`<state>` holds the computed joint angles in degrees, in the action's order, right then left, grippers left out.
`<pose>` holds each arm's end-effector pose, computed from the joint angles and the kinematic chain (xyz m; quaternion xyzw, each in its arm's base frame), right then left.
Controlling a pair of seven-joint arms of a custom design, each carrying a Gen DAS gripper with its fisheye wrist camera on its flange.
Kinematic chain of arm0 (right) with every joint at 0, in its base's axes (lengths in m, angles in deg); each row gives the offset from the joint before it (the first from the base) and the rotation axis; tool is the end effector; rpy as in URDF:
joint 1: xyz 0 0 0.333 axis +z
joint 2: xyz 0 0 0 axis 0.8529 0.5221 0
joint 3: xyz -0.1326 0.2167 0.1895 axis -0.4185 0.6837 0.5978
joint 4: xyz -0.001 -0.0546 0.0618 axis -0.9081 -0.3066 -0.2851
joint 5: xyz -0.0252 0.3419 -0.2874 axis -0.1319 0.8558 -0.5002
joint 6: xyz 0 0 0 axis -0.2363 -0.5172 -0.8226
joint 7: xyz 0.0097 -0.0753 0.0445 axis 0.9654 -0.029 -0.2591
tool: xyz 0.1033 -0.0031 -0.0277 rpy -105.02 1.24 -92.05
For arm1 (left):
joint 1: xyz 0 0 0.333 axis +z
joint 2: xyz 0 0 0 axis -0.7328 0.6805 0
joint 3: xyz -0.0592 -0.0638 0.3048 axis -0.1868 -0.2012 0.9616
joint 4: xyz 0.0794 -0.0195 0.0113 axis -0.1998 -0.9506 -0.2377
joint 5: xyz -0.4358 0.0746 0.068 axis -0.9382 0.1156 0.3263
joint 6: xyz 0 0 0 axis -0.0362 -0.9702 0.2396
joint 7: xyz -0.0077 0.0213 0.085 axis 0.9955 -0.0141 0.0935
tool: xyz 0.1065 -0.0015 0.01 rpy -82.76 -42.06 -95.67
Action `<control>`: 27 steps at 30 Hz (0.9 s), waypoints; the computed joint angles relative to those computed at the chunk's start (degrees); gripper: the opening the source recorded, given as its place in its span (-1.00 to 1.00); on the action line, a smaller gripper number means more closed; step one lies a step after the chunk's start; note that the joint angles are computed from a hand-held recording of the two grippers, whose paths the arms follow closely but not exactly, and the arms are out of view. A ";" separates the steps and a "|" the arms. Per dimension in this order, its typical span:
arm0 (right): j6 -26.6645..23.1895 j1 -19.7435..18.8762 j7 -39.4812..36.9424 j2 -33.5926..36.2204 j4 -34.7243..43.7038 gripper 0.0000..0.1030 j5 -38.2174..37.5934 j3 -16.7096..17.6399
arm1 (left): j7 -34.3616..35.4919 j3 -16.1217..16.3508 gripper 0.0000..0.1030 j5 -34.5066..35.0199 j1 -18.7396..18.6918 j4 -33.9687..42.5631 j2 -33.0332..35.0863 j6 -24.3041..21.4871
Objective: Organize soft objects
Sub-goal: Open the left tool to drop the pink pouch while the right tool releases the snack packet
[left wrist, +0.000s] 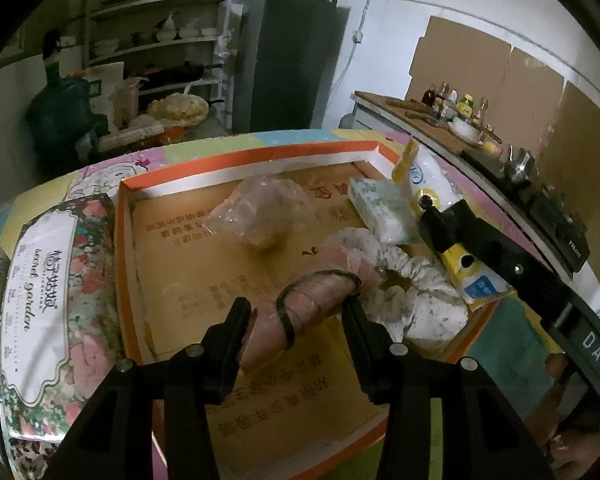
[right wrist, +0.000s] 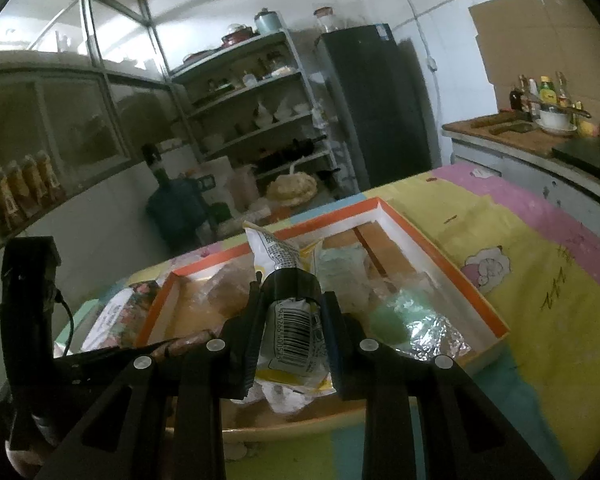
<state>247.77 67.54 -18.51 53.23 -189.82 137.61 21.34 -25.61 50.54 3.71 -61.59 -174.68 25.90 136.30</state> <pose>0.6196 0.0595 0.4419 -0.6717 0.5420 -0.1517 0.4817 0.6152 -0.2971 0.4329 -0.6763 0.6409 -0.3056 0.1961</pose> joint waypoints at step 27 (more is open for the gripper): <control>-0.67 -0.89 9.41 2.26 1.39 -0.32 -10.35 0.93 | -0.14 0.61 0.11 1.22 -0.74 -0.11 0.29 1.15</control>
<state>247.10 66.65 -9.11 55.49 -188.43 127.26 22.27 -25.75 51.15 4.93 -62.33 -174.79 26.18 137.46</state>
